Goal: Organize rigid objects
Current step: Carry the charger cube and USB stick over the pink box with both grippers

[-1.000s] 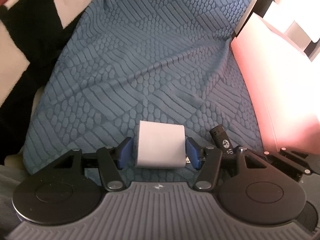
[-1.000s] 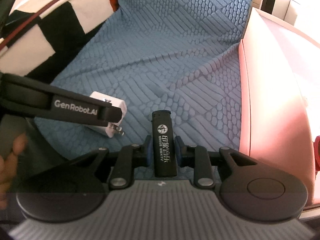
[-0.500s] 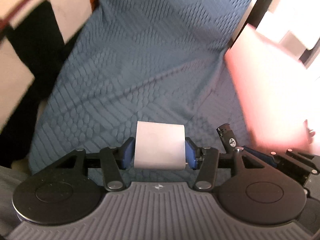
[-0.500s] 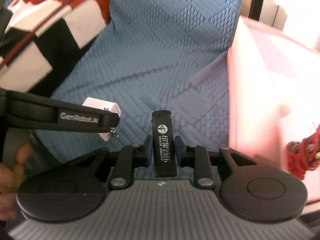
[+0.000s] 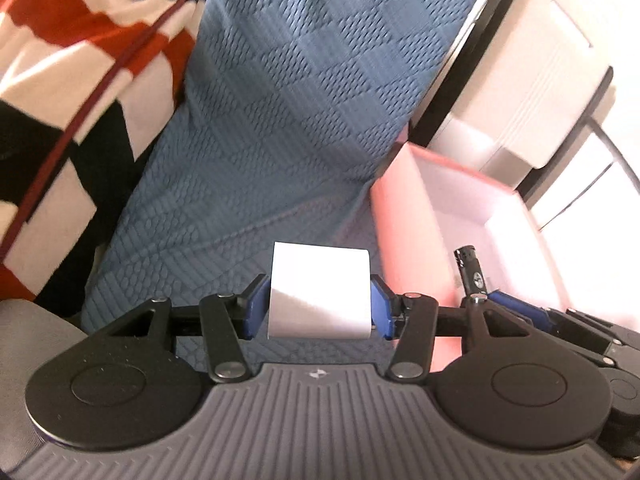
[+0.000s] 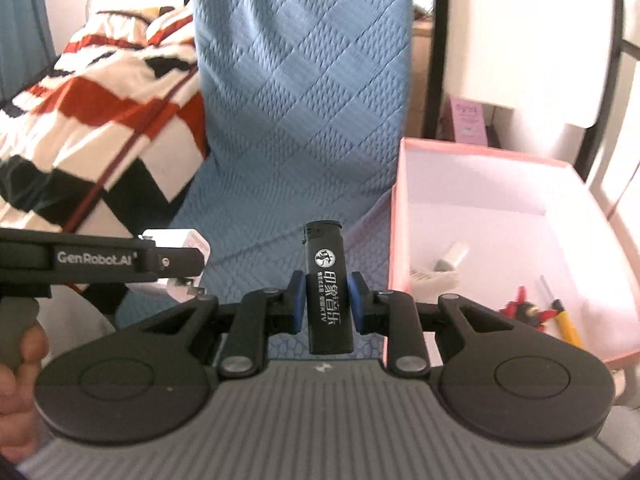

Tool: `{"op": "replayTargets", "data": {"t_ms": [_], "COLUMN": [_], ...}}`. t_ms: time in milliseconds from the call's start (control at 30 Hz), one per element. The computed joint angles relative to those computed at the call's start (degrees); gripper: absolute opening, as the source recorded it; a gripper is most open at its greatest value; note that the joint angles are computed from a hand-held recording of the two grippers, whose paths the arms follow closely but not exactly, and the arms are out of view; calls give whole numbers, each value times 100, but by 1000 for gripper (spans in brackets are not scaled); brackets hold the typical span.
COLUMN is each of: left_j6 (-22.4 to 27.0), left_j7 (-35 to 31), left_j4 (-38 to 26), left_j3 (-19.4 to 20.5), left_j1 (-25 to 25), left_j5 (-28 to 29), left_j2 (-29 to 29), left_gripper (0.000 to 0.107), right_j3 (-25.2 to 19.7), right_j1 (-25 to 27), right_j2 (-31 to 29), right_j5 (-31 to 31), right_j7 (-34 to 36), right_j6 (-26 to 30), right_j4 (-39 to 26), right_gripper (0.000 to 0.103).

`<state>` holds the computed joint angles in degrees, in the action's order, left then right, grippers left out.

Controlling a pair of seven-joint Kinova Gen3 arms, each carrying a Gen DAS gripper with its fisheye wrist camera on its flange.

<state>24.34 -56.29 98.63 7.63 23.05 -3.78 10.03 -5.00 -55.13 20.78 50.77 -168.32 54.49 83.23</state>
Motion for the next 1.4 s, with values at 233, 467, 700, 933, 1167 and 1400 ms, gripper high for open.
{"op": "replayTargets", "data": {"t_ms": [233,467,700,933,1167,1400], "left_j6": [330,613,936,1327,1619,2083], "left_j7": [215,771,1293,1398,942,515], "left_j4": [-280,-539,-1147,-2043,-3078,-4007], "left_j3": [45,110,118,48,29,-78], "left_j1": [148,439,864,1321,1452,1619], "left_j5": [-234,-625,-1021,-1292,-895,-585], "left_j2": [-215,-167,160,677,1375,2121], "left_gripper": [58,58,58,58,58,58], "right_j3": [-140,-335,-500,-697,-791,-675], "right_j1": [-131,40,305,848,1454,1993], "right_j2": [-370,-606,-1015,-1468,-1759,-1702], "right_j5": [304,430,496,449,374,147], "right_j7": [-350,-317,-198,-224,-248,-75], "right_j6": [355,367,406,318,133,-242], "right_j4": [64,172,520,1008,1393,1594], "right_gripper": [26,26,27,27,27,27]}}
